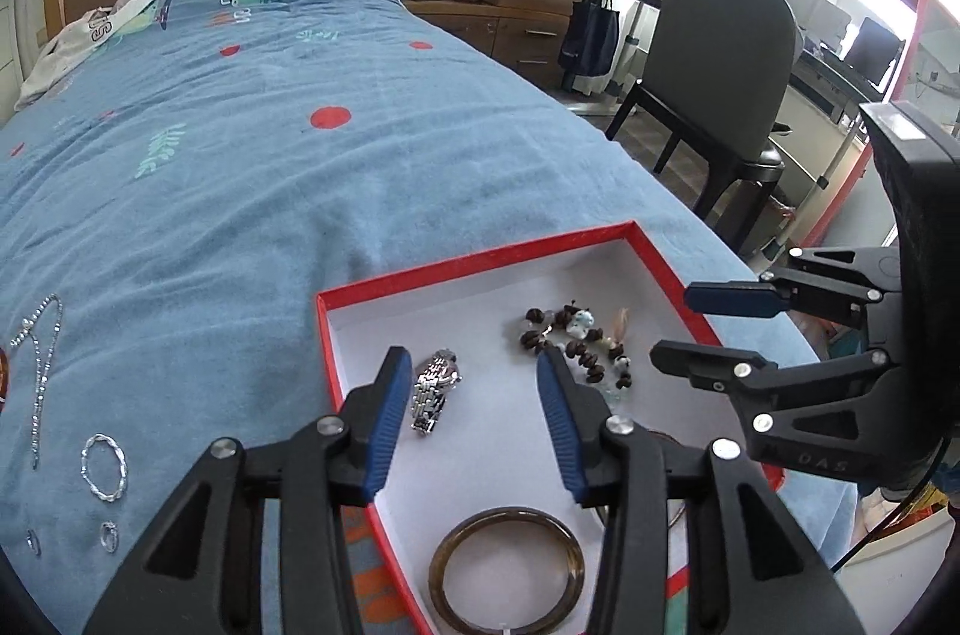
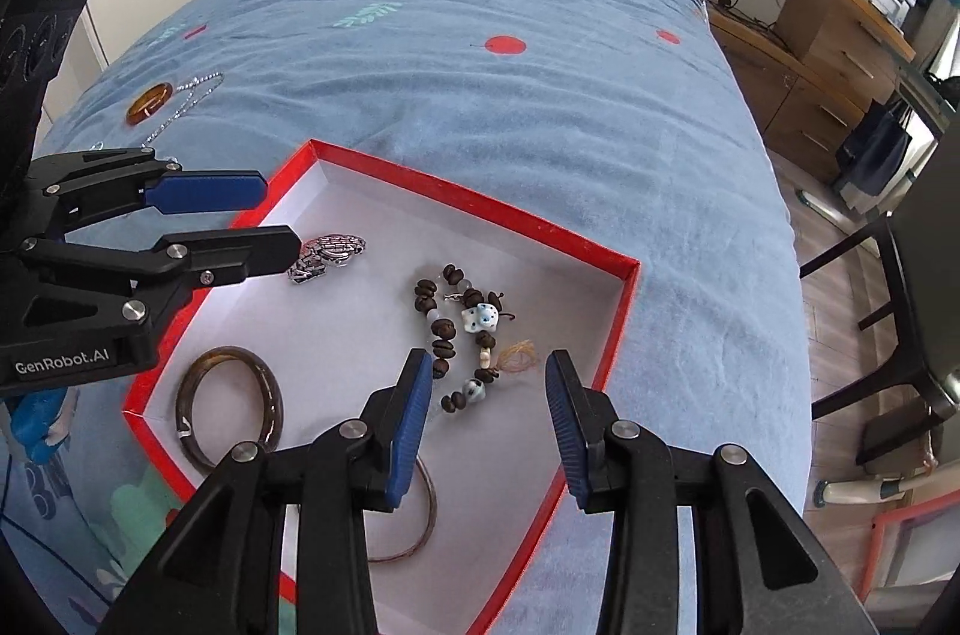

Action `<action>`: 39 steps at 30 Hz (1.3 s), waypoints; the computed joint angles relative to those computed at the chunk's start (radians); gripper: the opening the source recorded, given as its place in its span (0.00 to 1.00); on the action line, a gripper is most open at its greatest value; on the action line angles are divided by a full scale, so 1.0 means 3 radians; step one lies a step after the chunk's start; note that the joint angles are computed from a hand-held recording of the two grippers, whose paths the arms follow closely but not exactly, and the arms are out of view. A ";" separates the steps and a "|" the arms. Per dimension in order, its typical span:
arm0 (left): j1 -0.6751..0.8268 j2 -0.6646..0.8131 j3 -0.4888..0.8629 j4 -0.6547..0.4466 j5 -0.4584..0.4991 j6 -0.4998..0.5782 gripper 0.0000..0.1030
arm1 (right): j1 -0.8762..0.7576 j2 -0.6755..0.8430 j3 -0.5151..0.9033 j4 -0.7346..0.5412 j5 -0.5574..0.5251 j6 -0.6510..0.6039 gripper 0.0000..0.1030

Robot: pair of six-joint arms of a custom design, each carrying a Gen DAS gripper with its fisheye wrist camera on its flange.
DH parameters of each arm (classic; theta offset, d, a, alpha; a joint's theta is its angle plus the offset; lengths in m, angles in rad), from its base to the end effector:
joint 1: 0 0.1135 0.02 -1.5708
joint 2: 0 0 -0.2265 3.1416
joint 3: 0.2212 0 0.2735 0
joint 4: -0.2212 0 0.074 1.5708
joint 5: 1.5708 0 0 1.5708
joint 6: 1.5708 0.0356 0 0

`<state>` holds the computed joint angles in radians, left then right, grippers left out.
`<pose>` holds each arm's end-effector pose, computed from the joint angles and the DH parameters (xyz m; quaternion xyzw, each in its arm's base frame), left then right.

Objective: Organize jewelry
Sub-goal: 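Open both grippers to drop the watch and bracelet into the box, then withdraw both grippers from the box back over the remaining jewelry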

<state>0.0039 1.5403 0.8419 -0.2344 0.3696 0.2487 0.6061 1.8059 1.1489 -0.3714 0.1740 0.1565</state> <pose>0.3199 -0.0116 0.1282 0.1712 0.9194 -0.1343 0.3278 0.3134 0.2097 0.1249 -0.1913 0.9408 0.0216 0.2789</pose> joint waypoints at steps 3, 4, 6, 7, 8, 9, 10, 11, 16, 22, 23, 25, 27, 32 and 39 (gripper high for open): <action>0.0035 -0.0344 -0.0185 -0.0071 -0.0101 0.0071 0.41 | 0.0070 -0.0215 -0.0165 -0.0010 0.0050 0.0115 0.39; 0.0065 -0.0465 -0.0249 -0.0109 -0.0114 0.0093 0.41 | 0.0096 -0.0280 -0.0210 -0.0018 0.0068 0.0154 0.39; 0.0133 -0.0673 -0.0358 -0.0197 -0.0135 0.0130 0.41 | 0.0151 -0.0396 -0.0284 -0.0032 0.0105 0.0242 0.39; 0.0182 -0.0767 -0.0414 -0.0236 -0.0131 0.0164 0.41 | 0.0182 -0.0450 -0.0315 -0.0042 0.0125 0.0289 0.39; 0.0239 -0.0865 -0.0466 -0.0287 -0.0145 0.0199 0.41 | 0.0212 -0.0492 -0.0339 -0.0050 0.0141 0.0328 0.39; 0.0311 -0.0956 -0.0512 -0.0346 -0.0143 0.0239 0.41 | 0.0251 -0.0556 -0.0382 -0.0060 0.0163 0.0369 0.39; 0.0385 -0.1029 -0.0551 -0.0394 -0.0119 0.0287 0.41 | 0.0295 -0.0584 -0.0396 -0.0068 0.0192 0.0417 0.39; 0.0482 -0.1117 -0.0592 -0.0459 -0.0104 0.0346 0.41 | 0.0334 -0.0619 -0.0417 -0.0072 0.0213 0.0462 0.39; 0.0950 -0.1466 -0.0756 -0.0714 -0.0023 0.0674 0.41 | 0.0567 -0.0707 -0.0480 -0.0089 0.0298 0.0711 0.39; 0.1569 -0.1673 -0.0788 -0.1056 0.0204 0.1103 0.41 | 0.0866 -0.0649 -0.0434 -0.0059 0.0366 0.1009 0.39; 0.1675 -0.1665 -0.0770 -0.1096 0.0246 0.1170 0.41 | 0.0912 -0.0617 -0.0405 -0.0060 0.0372 0.1044 0.39; 0.1833 -0.1645 -0.0729 -0.1151 0.0310 0.1261 0.41 | 0.1003 -0.0541 -0.0327 -0.0071 0.0386 0.1109 0.39; 0.2002 -0.1646 -0.0699 -0.1215 0.0386 0.1374 0.41 | 0.1082 -0.0471 -0.0255 -0.0068 0.0399 0.1163 0.39; 0.2342 -0.1596 -0.0610 -0.1352 0.0528 0.1593 0.41 | 0.1251 -0.0318 -0.0070 -0.0075 0.0420 0.1279 0.39; 0.2680 -0.1532 -0.0492 -0.1496 0.0662 0.1808 0.41 | 0.1447 -0.0117 0.0191 -0.0117 0.0451 0.1382 0.39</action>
<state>0.8079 1.0806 0.6944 -0.6832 0.5681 0.7912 1.0403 1.7707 1.2063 -0.4064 0.3091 0.5709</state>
